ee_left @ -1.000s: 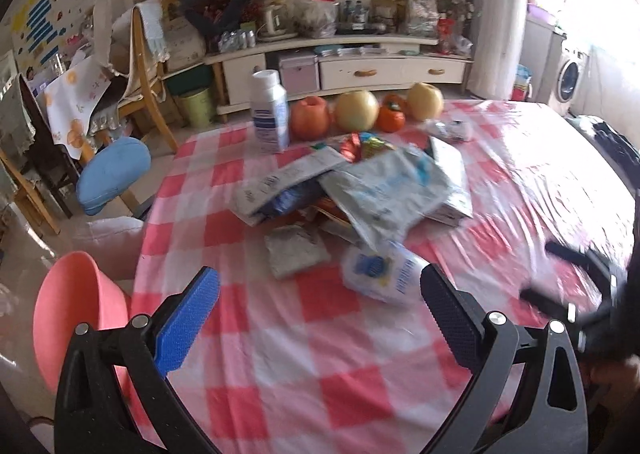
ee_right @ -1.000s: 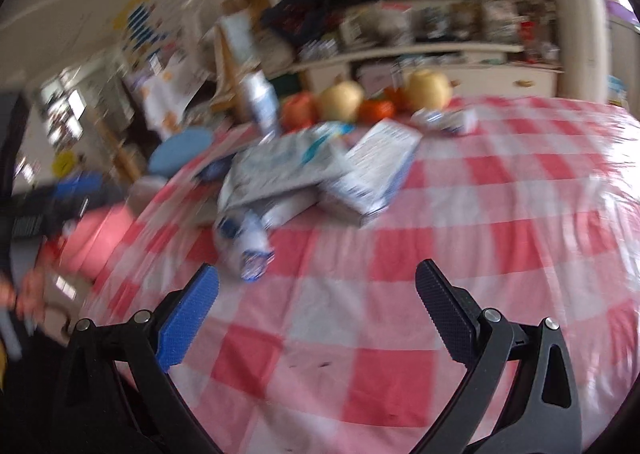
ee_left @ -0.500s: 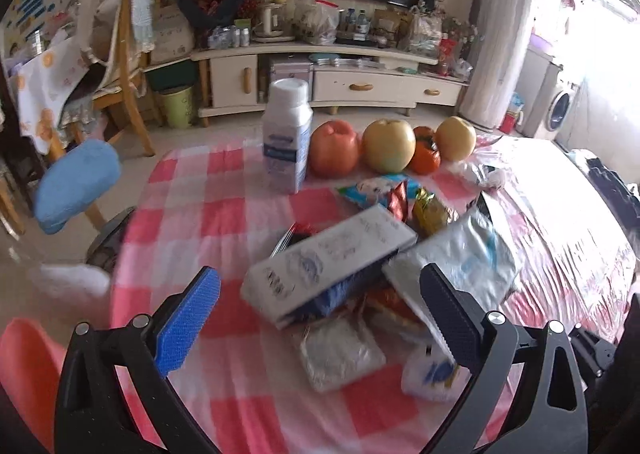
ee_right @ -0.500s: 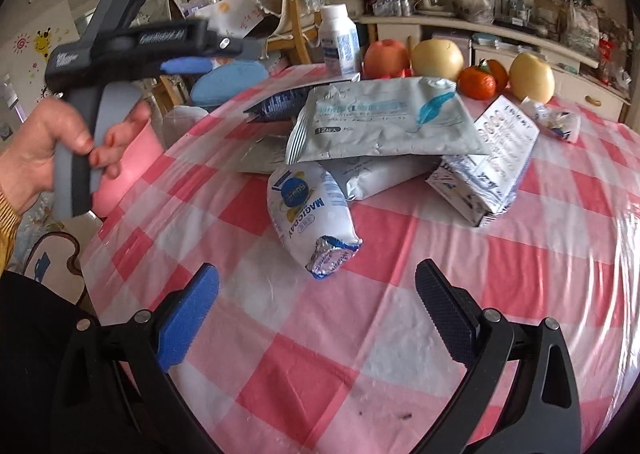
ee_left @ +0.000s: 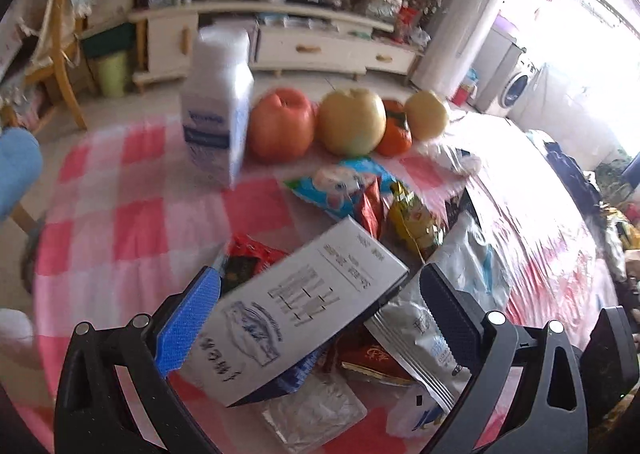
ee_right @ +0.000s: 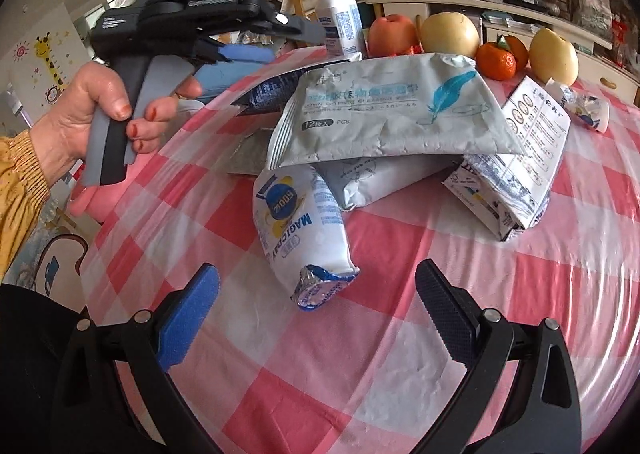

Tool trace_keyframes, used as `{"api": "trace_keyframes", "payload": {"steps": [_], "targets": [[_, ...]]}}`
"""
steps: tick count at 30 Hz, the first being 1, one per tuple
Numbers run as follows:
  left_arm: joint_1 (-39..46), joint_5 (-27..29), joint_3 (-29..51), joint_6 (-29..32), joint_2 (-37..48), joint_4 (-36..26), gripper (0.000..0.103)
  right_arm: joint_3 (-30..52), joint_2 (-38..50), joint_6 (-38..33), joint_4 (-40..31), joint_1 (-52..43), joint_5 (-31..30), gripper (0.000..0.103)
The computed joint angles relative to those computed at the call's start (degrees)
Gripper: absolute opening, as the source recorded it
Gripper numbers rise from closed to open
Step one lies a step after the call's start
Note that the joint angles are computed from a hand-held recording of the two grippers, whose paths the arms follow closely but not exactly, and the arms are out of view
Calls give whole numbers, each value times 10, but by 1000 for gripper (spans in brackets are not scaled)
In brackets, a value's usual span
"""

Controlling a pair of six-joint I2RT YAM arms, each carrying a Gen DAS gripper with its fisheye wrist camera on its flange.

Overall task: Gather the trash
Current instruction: 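Grasp the small white milk carton with the left tool while the right tool grasps the white Magicday wrapper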

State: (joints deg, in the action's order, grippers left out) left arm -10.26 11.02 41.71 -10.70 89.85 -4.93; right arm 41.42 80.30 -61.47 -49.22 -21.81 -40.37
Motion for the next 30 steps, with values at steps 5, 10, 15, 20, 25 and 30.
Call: {"api": "trace_keyframes", "payload": {"steps": [5,10,15,20,25,30], "targets": [[-17,16,-4,27,19,-20,99,-1,0,6,19,2,10,99],[-43,25,-25,55,-12,-53,99,16,17,12,14,-11,3,99],[-68,-12,-38,54,-28,-49,99,2,8,22,28,2,9,99],[-71,-39,-44,45,-26,-12,99,-23,-12,43,59,33,23,99],[-58,-29,-71,46,-25,40,98,-34,-22,50,72,50,28,99],[-36,-13,-86,52,-36,48,98,-27,-9,66,74,50,16,96]]}}
